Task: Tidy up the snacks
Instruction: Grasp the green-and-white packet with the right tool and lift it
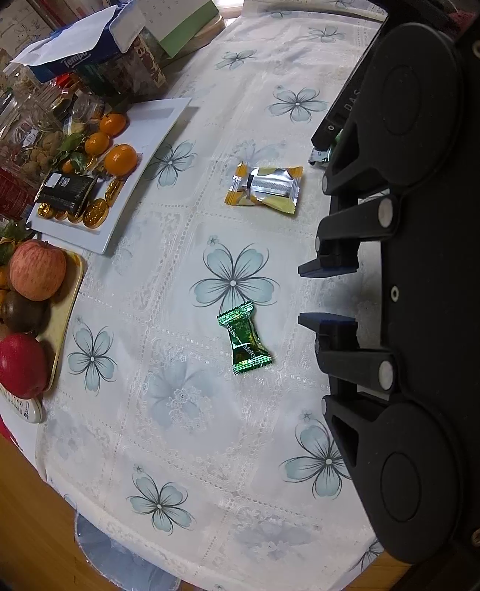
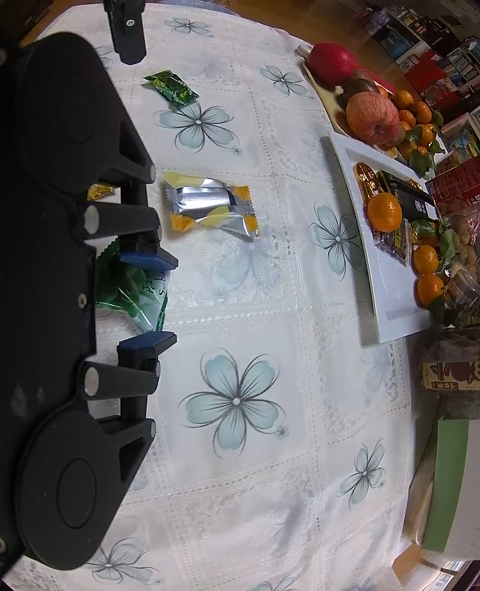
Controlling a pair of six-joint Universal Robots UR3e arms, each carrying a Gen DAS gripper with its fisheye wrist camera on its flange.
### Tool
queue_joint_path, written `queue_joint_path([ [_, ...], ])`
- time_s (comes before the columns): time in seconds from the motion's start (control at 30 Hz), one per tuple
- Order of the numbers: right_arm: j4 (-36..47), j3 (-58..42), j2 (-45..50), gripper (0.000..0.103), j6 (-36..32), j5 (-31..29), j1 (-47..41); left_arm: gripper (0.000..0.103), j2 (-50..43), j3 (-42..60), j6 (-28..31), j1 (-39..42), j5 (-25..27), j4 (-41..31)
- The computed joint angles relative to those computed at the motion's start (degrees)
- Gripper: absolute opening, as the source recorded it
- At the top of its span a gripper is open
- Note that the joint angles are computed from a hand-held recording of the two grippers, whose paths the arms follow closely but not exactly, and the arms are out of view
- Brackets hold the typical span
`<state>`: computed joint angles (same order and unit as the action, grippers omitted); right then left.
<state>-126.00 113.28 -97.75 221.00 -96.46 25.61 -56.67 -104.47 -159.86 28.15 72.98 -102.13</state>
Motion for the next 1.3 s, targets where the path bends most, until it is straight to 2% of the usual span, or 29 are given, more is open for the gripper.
queue_joint_path([
  [0.13, 2.30, 0.15, -1.85, 0.043, 3.85, 0.72, 0.42, 0.027, 1.36, 0.22, 2.42, 3.02, -0.85, -2.01],
  [0.47, 5.55, -5.94, 3.74, 0.054, 8.37, -4.74, 6.51, 0.027, 2.91, 1.61, 8.25, 9.82, -2.65, -6.47],
  [0.73, 4.38, -3.28, 2.56, 0.053, 15.26, -4.98, 7.51, 0.027, 3.52, 3.25, 12.46, 14.05, -4.41, -11.18],
  [0.87, 4.55, -4.80, 4.58, 0.052, 16.45, -6.38, 9.87, 0.027, 3.79, 3.72, 14.03, 15.45, -4.79, -12.79],
  [0.93, 3.70, -5.18, 5.51, 0.049, 16.42, -6.79, 10.56, 0.027, 3.87, 3.72, 14.64, 16.05, -4.79, -13.32],
  [1.0, 1.42, -4.30, 5.59, 0.040, 16.09, -5.82, 10.37, 0.027, 3.76, 3.72, 15.17, 16.49, -4.75, -13.71],
  [1.17, -0.32, -4.45, 5.82, 0.035, 14.54, -6.47, 11.25, 0.027, 2.66, 3.16, 15.44, 15.00, -4.43, -13.85],
  [1.3, -1.71, -2.12, 2.05, 0.034, 11.60, -7.09, 10.88, 0.027, 2.62, 1.77, 13.63, 10.45, -4.39, -11.98],
])
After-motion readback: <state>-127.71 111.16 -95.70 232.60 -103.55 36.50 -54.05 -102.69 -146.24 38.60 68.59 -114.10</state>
